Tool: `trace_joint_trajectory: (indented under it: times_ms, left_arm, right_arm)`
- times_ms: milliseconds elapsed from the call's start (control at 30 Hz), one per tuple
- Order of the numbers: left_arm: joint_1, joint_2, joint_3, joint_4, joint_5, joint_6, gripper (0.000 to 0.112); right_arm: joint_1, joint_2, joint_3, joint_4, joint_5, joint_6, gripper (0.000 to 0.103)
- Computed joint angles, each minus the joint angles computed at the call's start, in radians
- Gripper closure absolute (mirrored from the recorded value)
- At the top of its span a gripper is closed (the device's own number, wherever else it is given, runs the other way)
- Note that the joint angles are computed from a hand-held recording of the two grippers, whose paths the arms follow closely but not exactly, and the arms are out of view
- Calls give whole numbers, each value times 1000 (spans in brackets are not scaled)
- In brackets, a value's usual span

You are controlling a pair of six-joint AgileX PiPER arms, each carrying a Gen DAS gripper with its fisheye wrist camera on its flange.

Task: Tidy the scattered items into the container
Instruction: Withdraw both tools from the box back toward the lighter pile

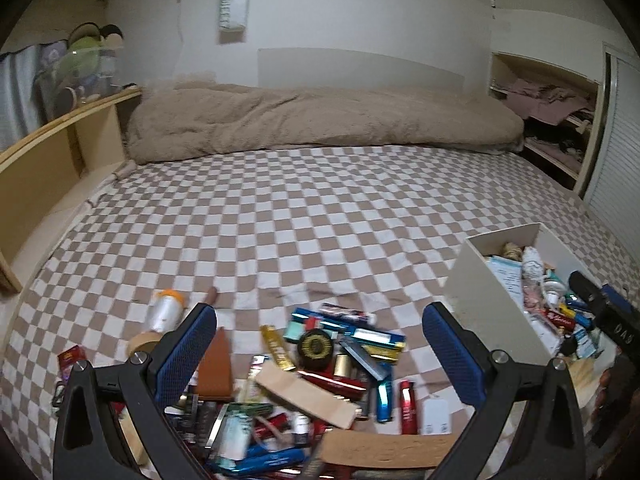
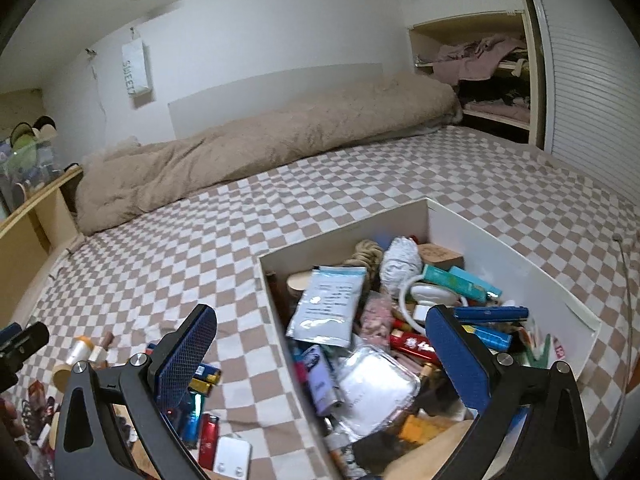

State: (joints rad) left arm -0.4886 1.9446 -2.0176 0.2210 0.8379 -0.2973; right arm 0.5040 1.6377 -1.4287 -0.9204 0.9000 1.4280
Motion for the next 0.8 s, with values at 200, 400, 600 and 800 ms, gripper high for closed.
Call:
trace_joint_trajectory:
  times_ms: [200, 400, 600, 800]
  left_arm:
    - [65, -74, 143, -57, -79, 30, 9]
    - [111, -150, 294, -22, -174, -12, 9]
    - [168, -191, 382, -67, -237, -2, 9]
    - [223, -214, 455, -138, -290, 42, 9]
  right_arm:
    - [40, 30, -29, -34, -10, 2, 0]
    - [82, 83, -91, -25, -22, -61, 0]
    - [96, 121, -131, 34, -65, -120, 0]
    - [131, 171, -174, 39, -49, -170, 0]
